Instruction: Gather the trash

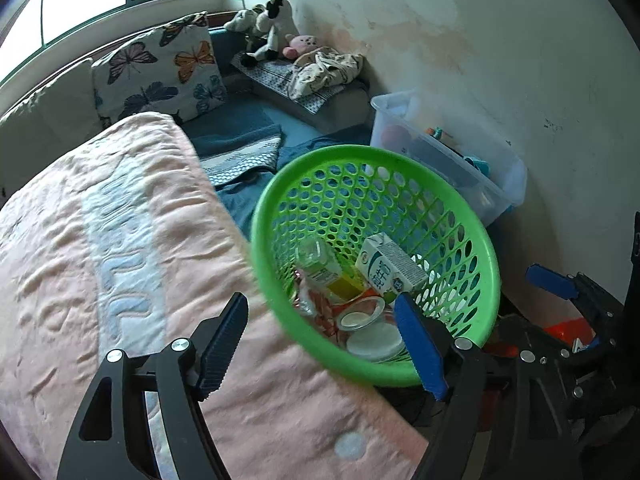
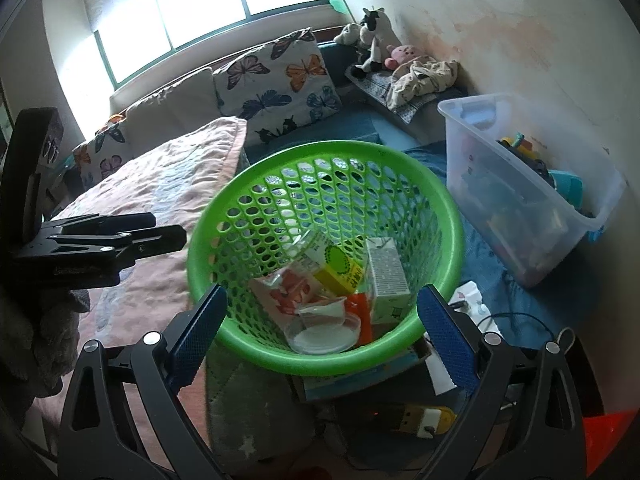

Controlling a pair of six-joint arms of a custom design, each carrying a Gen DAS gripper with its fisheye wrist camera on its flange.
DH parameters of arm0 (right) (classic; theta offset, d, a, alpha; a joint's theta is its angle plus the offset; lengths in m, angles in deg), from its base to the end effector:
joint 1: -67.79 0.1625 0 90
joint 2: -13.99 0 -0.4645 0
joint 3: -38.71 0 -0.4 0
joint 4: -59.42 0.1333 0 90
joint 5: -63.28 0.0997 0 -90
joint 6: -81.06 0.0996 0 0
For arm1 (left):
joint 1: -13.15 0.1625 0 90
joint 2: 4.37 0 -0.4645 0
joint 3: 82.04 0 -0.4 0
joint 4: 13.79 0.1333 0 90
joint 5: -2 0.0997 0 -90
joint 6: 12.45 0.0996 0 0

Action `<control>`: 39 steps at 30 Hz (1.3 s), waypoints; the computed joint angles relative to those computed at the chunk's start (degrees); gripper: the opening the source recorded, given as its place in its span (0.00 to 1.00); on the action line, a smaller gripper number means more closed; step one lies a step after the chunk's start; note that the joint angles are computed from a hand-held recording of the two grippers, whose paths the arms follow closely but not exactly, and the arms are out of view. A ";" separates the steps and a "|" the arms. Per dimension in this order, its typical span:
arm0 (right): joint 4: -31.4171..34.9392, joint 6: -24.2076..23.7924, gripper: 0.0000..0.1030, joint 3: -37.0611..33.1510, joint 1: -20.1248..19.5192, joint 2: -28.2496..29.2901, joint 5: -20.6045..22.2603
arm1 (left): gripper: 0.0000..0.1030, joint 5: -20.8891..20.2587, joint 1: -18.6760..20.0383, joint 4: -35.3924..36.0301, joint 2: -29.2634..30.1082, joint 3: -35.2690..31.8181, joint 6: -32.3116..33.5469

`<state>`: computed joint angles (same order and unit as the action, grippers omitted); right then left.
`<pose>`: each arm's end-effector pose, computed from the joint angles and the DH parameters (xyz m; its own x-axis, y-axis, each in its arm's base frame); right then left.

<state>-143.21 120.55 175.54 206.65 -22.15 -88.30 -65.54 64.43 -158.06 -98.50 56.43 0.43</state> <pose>0.3375 -0.2342 0.0176 -0.8160 0.2251 0.5325 -0.2824 0.6486 -0.7069 -0.0957 -0.3933 0.2728 -0.6057 0.6847 -0.4053 0.7706 0.6318 -0.0842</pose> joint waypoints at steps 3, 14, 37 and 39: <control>0.54 -0.15 0.92 -0.74 0.36 0.23 0.31 | 0.77 1.57 0.09 0.78 -2.30 0.26 -0.14; 4.89 0.22 0.92 -4.87 2.14 2.00 1.84 | 0.83 3.36 2.61 3.39 -11.06 0.34 -0.32; 14.96 0.49 0.92 -15.71 5.02 6.88 5.32 | 0.91 10.28 10.40 6.53 -25.66 -0.73 4.11; 15.06 -0.11 0.92 -16.59 5.17 7.43 5.57 | 0.91 10.66 11.35 6.70 -26.57 -1.16 4.57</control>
<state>-128.15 120.44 158.96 211.82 -14.72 -82.73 -54.88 75.77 -151.36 -125.07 55.27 5.00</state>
